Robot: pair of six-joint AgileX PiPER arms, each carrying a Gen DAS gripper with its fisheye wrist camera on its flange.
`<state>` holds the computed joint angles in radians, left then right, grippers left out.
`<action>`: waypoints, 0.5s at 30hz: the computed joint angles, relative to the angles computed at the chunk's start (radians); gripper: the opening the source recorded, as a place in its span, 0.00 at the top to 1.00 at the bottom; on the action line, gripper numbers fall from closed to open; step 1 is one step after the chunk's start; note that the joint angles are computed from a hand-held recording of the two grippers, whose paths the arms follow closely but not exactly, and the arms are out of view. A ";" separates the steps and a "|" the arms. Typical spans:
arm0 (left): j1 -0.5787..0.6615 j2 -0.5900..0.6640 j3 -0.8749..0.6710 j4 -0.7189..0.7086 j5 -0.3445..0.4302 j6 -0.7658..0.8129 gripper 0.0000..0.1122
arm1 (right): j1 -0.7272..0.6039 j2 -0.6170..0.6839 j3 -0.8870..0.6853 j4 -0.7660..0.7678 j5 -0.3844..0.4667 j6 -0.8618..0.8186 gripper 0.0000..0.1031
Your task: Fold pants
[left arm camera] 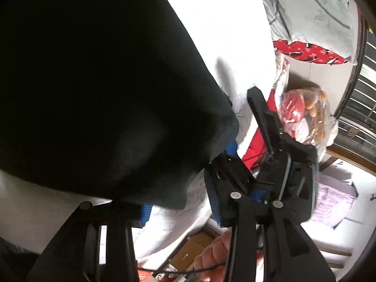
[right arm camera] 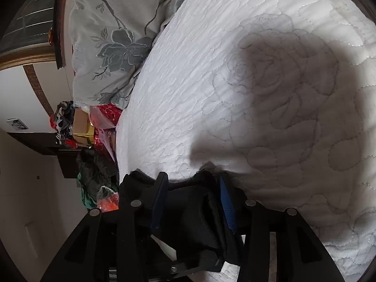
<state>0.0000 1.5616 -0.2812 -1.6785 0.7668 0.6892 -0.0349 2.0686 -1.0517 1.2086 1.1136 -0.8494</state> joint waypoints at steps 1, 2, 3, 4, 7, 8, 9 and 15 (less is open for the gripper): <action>-0.032 -0.018 -0.010 0.013 -0.034 -0.031 0.65 | -0.002 0.003 0.000 0.004 0.004 -0.003 0.54; -0.067 -0.043 -0.032 0.062 -0.072 -0.089 0.65 | -0.003 0.004 0.001 0.007 0.003 -0.008 0.54; -0.082 -0.049 -0.043 0.099 -0.083 -0.110 0.65 | -0.001 -0.002 0.008 0.009 -0.007 -0.018 0.56; -0.074 -0.046 -0.055 0.141 -0.072 -0.125 0.67 | 0.007 -0.011 0.011 0.005 -0.024 -0.022 0.59; 0.022 0.058 -0.079 0.176 0.060 -0.059 0.90 | 0.046 -0.047 0.017 -0.042 -0.104 0.012 0.85; 0.077 0.087 -0.067 0.183 0.105 -0.023 0.92 | 0.053 -0.063 0.025 -0.046 -0.122 0.015 0.85; 0.107 0.091 -0.062 0.199 0.125 -0.017 0.92 | 0.059 -0.081 0.033 -0.050 -0.137 0.020 0.86; 0.287 -0.030 -0.053 0.375 0.245 -0.073 0.92 | 0.106 -0.201 0.080 -0.053 -0.182 0.074 0.86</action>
